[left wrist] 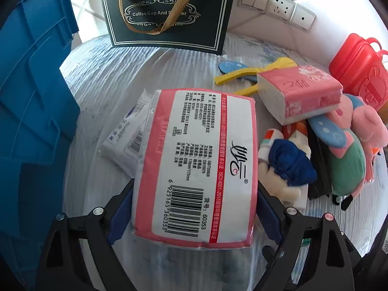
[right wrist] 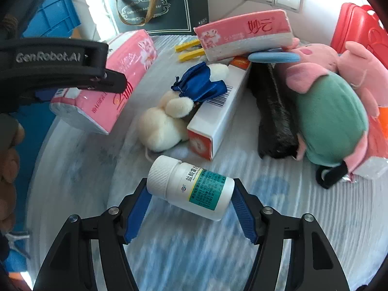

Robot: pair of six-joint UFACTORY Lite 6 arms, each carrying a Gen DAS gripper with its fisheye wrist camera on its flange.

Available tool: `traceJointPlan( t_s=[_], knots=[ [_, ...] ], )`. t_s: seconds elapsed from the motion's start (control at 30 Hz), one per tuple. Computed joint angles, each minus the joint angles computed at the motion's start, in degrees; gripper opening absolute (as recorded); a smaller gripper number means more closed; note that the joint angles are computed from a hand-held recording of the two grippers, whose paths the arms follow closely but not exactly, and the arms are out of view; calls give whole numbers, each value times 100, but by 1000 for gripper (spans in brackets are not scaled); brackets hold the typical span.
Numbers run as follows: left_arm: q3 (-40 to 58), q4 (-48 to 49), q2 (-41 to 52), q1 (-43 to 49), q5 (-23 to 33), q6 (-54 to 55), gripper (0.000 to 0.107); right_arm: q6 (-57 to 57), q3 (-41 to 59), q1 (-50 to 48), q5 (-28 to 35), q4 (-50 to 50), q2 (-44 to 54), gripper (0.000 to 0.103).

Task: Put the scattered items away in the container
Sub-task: 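Lift the tissue pack with the left tool while the right tool lifts the pill bottle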

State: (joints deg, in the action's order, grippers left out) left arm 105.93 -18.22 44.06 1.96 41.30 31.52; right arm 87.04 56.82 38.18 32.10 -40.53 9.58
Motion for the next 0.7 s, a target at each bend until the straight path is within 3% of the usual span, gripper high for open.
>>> traceJointPlan(
  t_s=[0.27, 0.4, 0.5, 0.7],
  knots=[
    [-1636, 106, -1094, -21, -571, 43, 90, 88, -772, 434, 536, 273, -1010, 66],
    [-2721, 137, -1933, -37, -822, 104, 90, 290, -717, 871, 1153, 461, -1324, 66],
    [-3277, 56, -2501, -1, -820, 236, 90, 172, -1227, 960, 1619, 684, -2255, 66],
    [-3954, -85, -3702, 159, -415, 610, 90, 218, -595, 1374, 2672, 1038, -2467, 66]
  ],
)
